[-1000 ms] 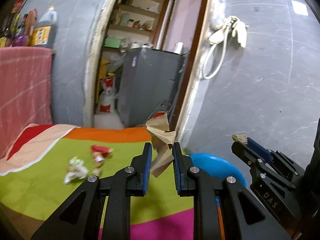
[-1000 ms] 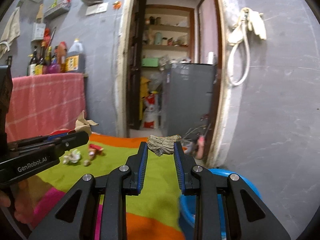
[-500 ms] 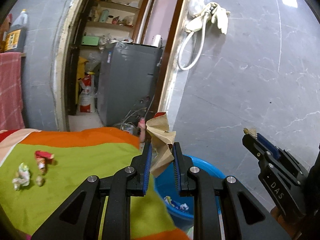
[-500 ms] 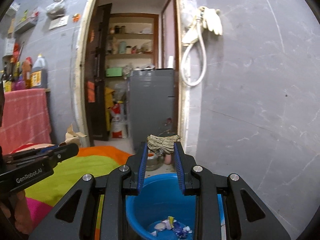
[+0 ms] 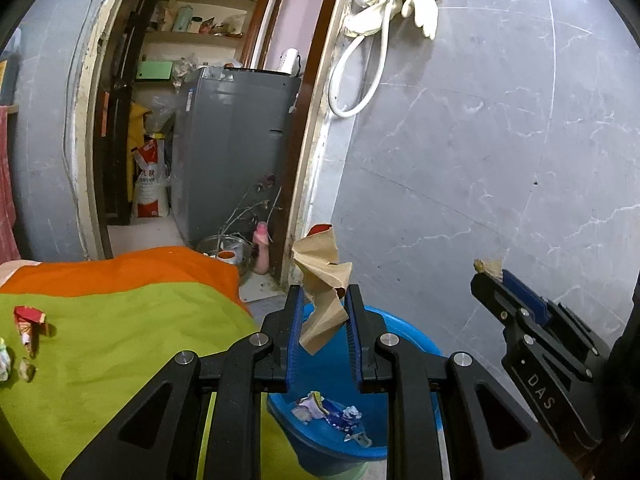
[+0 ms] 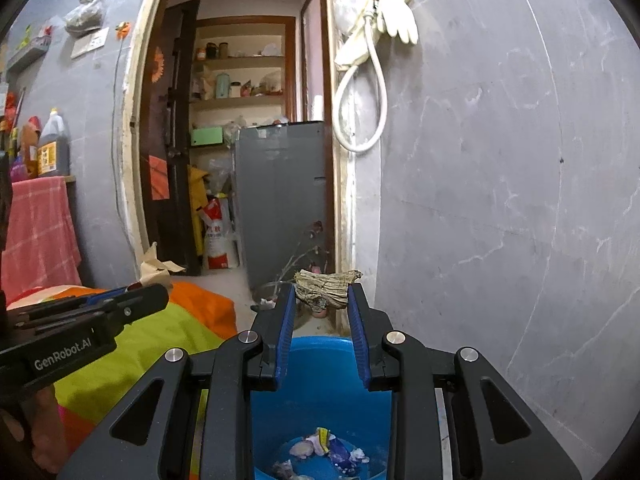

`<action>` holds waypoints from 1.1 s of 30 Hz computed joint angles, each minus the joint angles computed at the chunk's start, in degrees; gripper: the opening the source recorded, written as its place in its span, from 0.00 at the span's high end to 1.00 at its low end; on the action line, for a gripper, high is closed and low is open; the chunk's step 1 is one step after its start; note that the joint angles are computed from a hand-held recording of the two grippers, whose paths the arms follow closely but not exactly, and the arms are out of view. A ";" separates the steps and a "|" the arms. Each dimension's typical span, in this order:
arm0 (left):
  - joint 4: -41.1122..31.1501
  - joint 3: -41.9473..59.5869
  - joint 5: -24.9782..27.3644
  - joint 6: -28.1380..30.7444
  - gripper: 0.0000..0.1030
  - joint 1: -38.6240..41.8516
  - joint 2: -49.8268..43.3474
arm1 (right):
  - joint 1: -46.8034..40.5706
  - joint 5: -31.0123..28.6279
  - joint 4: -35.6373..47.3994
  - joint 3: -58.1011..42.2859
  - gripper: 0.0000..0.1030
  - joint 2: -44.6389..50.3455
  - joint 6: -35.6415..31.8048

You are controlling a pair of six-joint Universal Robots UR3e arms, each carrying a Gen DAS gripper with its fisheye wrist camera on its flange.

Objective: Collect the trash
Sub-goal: 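Lift both held scraps and carry them over the blue basin, then open both grippers above the blue basin to drop the scraps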

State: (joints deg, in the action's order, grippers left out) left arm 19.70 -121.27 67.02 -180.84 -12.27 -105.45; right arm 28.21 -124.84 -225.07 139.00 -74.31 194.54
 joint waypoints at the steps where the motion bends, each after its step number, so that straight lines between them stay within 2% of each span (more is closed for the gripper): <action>1: 0.07 0.51 0.18 -0.33 0.83 -0.13 -0.58 | -0.62 0.57 -0.19 0.24 0.76 0.04 0.13; 6: -0.50 2.72 0.87 -0.45 0.83 -0.70 -2.73 | -2.65 2.23 -0.96 1.64 0.76 -0.28 0.51; 18: -7.65 9.15 0.30 -0.63 0.81 -0.79 -6.28 | -7.78 7.59 -0.31 2.47 0.75 -0.75 2.20; 20: -9.66 10.35 0.19 -0.42 0.79 -0.77 -6.67 | -8.70 8.45 -0.47 2.79 0.72 -0.74 2.80; 22: -10.78 10.91 0.08 -0.20 0.77 -0.78 -6.84 | -9.32 8.91 -1.26 3.09 0.64 -0.52 3.29; 24: -11.39 11.03 0.10 -0.08 0.71 -0.68 -6.80 | -10.29 9.99 -2.02 3.78 0.63 -0.80 3.58; 29: -11.08 10.00 -0.52 -0.61 0.65 0.31 -6.07 | -9.75 8.30 -3.40 4.31 0.48 -0.68 4.21; 32: -9.31 7.95 -0.74 -1.45 0.51 1.34 -4.77 | -9.02 6.79 -5.13 4.98 0.42 -0.89 4.24; 33: -8.52 7.16 -0.79 -1.86 0.46 1.81 -4.22 | -9.02 6.78 -5.83 5.34 0.32 -1.00 4.35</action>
State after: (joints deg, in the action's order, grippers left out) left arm 11.18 -114.11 66.23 -182.70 -10.46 -109.67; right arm 19.19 -118.05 -230.90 144.34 -75.30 198.89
